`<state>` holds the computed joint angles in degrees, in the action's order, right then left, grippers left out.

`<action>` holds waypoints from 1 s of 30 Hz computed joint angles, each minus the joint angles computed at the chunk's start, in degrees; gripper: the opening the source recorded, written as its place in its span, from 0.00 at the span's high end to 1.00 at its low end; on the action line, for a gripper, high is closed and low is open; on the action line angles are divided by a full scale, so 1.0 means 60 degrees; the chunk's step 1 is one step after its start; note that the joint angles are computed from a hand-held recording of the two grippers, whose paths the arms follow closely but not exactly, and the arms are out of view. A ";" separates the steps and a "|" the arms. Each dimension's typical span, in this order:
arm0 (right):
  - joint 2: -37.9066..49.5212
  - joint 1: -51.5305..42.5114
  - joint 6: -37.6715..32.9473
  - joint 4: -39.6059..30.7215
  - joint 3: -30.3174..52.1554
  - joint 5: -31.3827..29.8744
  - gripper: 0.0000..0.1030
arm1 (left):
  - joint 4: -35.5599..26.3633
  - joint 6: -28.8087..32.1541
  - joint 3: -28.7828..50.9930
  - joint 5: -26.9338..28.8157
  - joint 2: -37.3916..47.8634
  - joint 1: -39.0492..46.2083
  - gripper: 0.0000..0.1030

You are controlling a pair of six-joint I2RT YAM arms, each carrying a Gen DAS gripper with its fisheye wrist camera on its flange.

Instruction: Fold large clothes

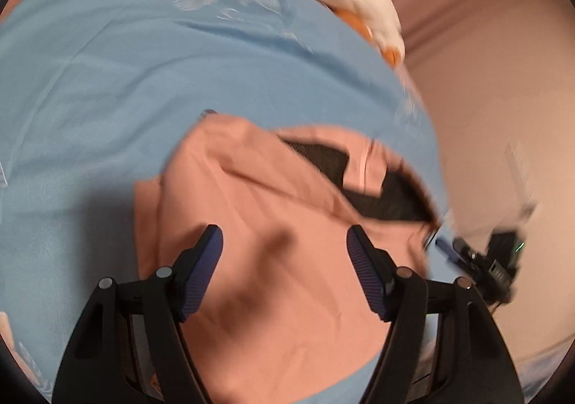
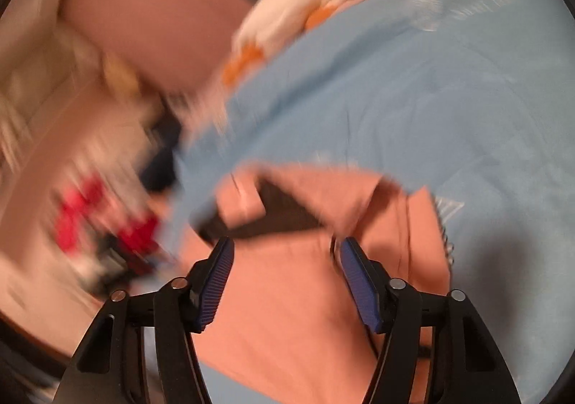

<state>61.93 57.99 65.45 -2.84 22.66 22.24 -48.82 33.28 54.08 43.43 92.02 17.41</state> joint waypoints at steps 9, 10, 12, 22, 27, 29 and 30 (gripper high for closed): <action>0.6186 -0.0012 -0.2042 -0.2727 0.4737 0.0474 0.80 | 0.4303 -0.0445 -0.2246 -0.2451 -0.0511 -0.2571 0.32; 0.6487 -0.0191 -0.2317 -0.3082 0.5122 0.0643 0.80 | 0.4646 -0.0656 -0.2221 -0.2553 -0.0371 -0.2671 0.32; 0.6637 -0.0652 -0.2655 -0.3176 0.5484 0.0708 0.80 | 0.4952 -0.1296 -0.1730 -0.2205 0.0158 -0.2749 0.32; 0.5739 -0.2582 -0.3506 -0.1352 0.5311 0.0617 0.80 | 0.4428 -0.3657 0.0714 -0.0675 0.1142 -0.2436 0.32; 0.4017 -0.2430 -0.2754 -0.0528 0.3469 0.0330 0.79 | 0.2843 -0.2150 0.0633 0.0133 0.0529 -0.1035 0.32; 0.2806 -0.2161 -0.2269 -0.0602 0.2443 0.0343 0.77 | 0.2053 -0.1322 0.0483 0.0524 0.0331 -0.0236 0.30; 0.2331 -0.2043 -0.2082 -0.0664 0.2077 0.0374 0.73 | 0.1400 -0.0680 0.0423 0.0708 0.0252 0.0294 0.30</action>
<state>75.91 45.73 52.96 -6.82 35.12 24.48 -40.42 29.20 56.62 47.68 93.53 19.17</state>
